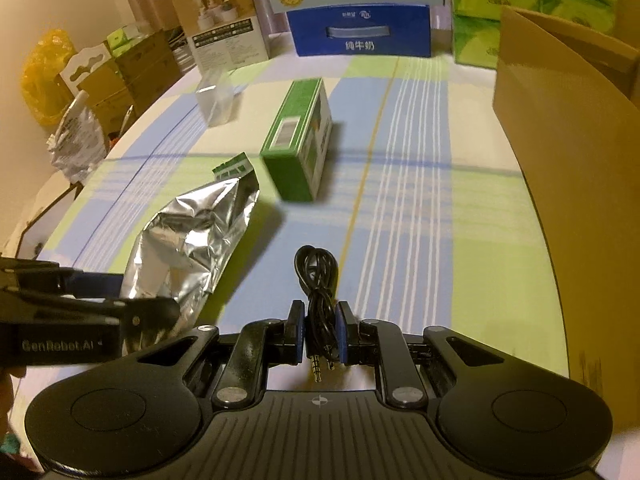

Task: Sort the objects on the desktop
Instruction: 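Grasp the silver foil tea bag with the left tool while the right tool holds the cable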

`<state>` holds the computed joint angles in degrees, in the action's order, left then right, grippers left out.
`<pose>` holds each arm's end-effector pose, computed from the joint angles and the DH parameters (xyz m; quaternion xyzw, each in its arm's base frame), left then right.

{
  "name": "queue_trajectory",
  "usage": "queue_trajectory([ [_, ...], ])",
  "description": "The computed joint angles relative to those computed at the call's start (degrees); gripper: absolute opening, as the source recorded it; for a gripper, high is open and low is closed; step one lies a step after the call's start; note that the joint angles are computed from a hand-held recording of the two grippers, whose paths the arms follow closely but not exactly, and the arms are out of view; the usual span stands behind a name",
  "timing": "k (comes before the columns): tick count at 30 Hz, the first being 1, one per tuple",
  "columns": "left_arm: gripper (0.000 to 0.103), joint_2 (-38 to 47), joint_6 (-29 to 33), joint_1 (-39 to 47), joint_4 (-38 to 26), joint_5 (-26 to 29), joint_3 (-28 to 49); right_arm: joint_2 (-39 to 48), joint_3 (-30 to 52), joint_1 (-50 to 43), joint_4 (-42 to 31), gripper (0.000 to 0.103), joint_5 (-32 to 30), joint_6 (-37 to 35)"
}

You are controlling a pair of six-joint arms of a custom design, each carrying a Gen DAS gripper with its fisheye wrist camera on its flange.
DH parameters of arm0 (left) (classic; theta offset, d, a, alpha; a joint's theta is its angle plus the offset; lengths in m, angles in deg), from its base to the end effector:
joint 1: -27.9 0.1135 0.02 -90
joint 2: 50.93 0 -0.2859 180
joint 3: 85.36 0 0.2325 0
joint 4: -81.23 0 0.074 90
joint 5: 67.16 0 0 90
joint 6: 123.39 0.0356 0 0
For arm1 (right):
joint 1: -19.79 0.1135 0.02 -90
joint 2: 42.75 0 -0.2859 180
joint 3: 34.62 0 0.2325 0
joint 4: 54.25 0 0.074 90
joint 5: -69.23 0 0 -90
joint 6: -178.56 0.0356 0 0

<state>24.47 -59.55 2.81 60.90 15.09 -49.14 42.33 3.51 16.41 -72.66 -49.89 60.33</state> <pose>0.1683 -0.0735 0.1491 -0.0268 0.9624 -0.0547 0.2647 0.1987 0.0056 0.1329 -0.2558 0.9119 0.1801 0.2656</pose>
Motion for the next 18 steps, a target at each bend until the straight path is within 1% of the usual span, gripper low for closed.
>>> queue_trajectory([
  [3, 0.052, -4.85, -4.63, -6.56, -4.57, -3.06, -1.49, -3.83, -2.65, -4.19, -3.63, 0.013, -1.7, -4.05],
  [5, 0.054, -7.5, -7.43, -10.21, -7.17, -5.09, -2.07, -5.19, -4.19, -5.95, -3.86, 0.013, -1.95, -5.63],
  [6, 0.062, -8.59, -8.37, -11.31, -8.0, -5.95, -2.24, -5.19, -4.56, -6.63, -3.67, 0.013, -2.01, -6.44],
  [8, 0.064, -9.92, -9.44, -12.3, -9.59, -7.52, -1.83, -4.94, -4.81, -7.11, -3.15, 0.014, -1.97, -7.7],
  [9, 0.066, -10.02, -9.35, -12.05, -9.84, -7.71, -1.44, -4.89, -4.86, -7.0, -2.67, 0.017, -1.83, -7.96],
  [10, 0.067, -10.13, -8.64, -11.37, -9.84, -7.66, -1.1, -4.84, -5.12, -6.91, -1.86, 0.022, -1.66, -8.34],
  [11, 0.067, -10.02, -7.68, -10.7, -9.6, -7.63, -0.75, -4.94, -5.65, -6.55, -0.52, 0.026, -1.24, -8.37],
  [12, 0.068, -9.64, -6.72, -10.07, -9.23, -7.53, -0.37, -4.89, -6.19, -6.28, 0.76, 0.031, -1.13, -8.38],
  [13, 0.07, -9.22, -5.41, -9.14, -8.69, -6.98, -0.06, -4.64, -6.55, -6.19, 1.61, 0.035, -1.27, -8.53],
  [15, 0.075, -7.84, -2.91, -7.53, -6.86, -5.81, 0.23, -4.21, -7.23, -5.27, 3.51, 0.037, -1.19, -8.31],
  [18, 0.076, -5.06, 0.22, -5.58, -3.69, -4.36, 0.47, -3.61, -8.6, -3.12, 7.8, 0.037, 0.14, -7.3],
])
